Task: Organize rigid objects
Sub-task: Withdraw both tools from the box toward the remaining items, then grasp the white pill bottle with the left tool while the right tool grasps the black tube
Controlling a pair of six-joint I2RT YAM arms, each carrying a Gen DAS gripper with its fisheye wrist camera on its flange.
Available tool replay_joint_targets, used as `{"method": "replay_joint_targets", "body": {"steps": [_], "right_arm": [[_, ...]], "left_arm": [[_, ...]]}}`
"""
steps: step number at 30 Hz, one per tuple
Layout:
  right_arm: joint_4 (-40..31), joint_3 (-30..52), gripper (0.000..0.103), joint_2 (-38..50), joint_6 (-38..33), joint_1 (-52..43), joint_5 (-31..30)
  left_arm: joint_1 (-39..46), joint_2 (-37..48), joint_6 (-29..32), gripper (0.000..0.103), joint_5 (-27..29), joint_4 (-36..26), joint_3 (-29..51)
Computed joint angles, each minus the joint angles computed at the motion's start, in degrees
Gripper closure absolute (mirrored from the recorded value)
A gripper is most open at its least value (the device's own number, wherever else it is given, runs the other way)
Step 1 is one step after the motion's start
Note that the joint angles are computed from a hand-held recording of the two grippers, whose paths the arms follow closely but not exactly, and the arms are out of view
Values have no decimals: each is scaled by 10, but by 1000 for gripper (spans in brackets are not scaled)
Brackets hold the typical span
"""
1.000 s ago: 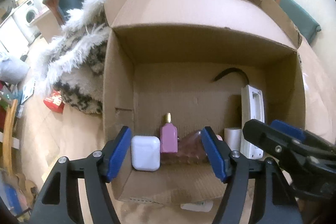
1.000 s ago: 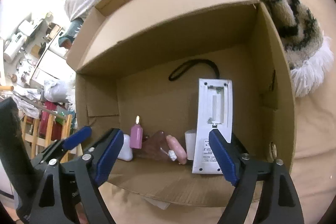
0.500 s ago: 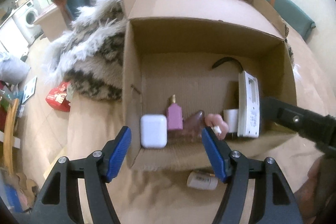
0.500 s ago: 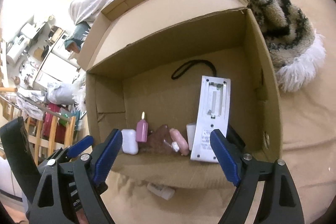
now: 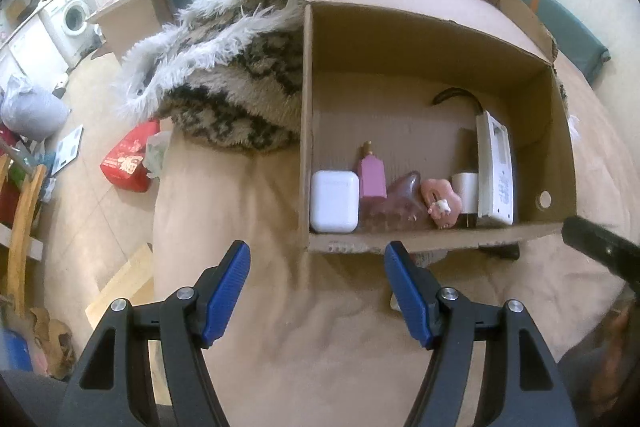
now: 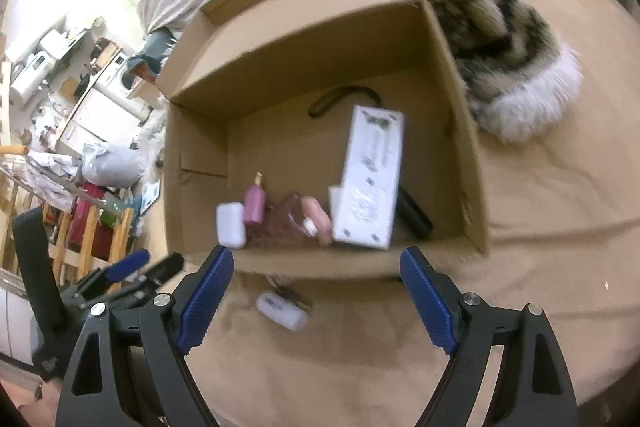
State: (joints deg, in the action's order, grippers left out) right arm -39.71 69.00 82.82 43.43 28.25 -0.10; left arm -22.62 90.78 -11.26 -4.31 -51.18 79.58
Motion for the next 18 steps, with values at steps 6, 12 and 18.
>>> {"method": "replay_joint_targets", "body": {"steps": [6, 12, 18], "right_arm": [[-2, -78, 12, -62, 57, -7, -1], [10, -103, 12, -58, 92, -33, -28], [8, -93, 12, -15, 92, -38, -36]], "left_arm": [[-17, -11, 1, 36, 2, 1, -29], [-54, 31, 8, 36, 46, -15, -25], [-101, 93, 33, 36, 39, -9, -8]]}}
